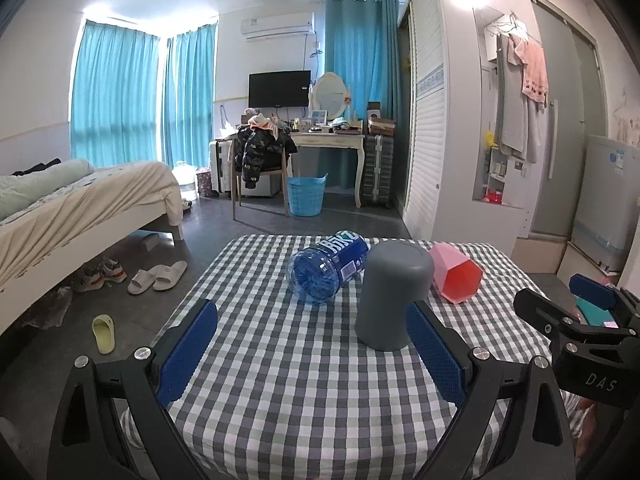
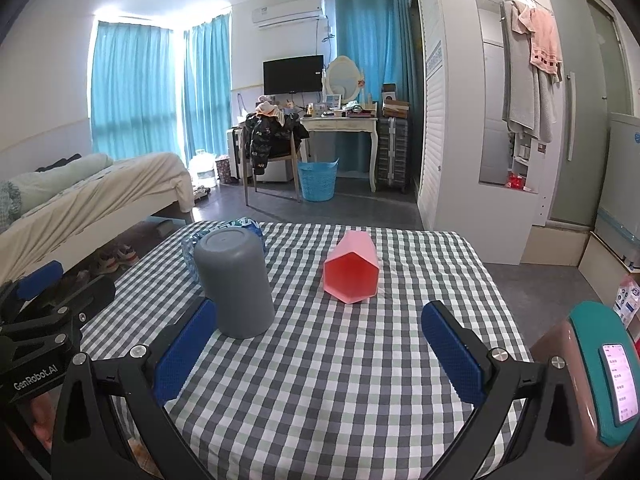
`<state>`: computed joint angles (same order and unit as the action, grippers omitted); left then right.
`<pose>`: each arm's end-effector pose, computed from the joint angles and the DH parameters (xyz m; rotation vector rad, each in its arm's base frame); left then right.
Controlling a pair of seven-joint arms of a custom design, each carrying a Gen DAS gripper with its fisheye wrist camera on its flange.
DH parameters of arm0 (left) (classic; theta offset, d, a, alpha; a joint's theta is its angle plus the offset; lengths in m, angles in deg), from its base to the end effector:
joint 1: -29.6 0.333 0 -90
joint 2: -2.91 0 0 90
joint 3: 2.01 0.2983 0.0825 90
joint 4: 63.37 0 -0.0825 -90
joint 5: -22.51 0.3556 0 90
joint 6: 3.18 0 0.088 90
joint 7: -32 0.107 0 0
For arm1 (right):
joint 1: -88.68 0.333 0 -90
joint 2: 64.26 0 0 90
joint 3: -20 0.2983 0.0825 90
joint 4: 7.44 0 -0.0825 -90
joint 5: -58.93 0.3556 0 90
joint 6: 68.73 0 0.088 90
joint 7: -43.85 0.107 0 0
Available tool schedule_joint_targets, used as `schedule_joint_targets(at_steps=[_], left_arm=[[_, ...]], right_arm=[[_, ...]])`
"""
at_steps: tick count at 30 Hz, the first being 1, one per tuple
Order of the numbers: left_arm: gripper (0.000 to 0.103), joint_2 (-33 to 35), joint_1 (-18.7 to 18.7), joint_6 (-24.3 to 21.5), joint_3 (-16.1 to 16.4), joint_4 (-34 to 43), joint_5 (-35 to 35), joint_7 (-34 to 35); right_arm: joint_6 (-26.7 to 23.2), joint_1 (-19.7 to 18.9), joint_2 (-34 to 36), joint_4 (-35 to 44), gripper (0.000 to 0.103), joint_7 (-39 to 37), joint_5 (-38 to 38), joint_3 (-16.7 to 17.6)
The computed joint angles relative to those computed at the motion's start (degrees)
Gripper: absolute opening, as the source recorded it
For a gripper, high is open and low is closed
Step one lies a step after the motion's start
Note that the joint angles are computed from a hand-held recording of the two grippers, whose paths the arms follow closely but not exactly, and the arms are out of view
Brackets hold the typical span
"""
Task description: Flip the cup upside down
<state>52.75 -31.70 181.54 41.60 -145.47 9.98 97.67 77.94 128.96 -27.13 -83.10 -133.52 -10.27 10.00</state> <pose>0.6275 -0.3836 0.4080 -1.3710 1.6856 -1.1361 0.6087 0.4110 0.4143 -1.4361 1.6563 -1.0061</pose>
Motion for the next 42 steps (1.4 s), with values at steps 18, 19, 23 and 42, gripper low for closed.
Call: schedule_joint_targets(at_steps=[18,19,23,42], left_arm=[[0.1,2.12,-3.25,-1.43,5.31,-0.48,0.88,-4.67],[0.1,2.45,-3.7,-1.35,6.03,-0.62,0.87,-5.29],[0.1,2.71,-4.27,-1.25,6.89,-1.03,1.11,-5.95],[0.1,2.18,-3.52,-1.91,5.93,-0.93,3.78,-7.47]], right_arm=[[-0.81,-0.09,-0.59,-0.85,0.103,1.03,-0.22,0.15],[-0.77,-0.14,-0.57,-0.81,0.103,1.0,-0.21,0.2],[-1.32,-0.11,-0.58,-0.92,0.103,1.44,-0.06,0.32],[-1.22,-0.26,-0.43,-0.94,0.103,0.98,0.8,0.54]])
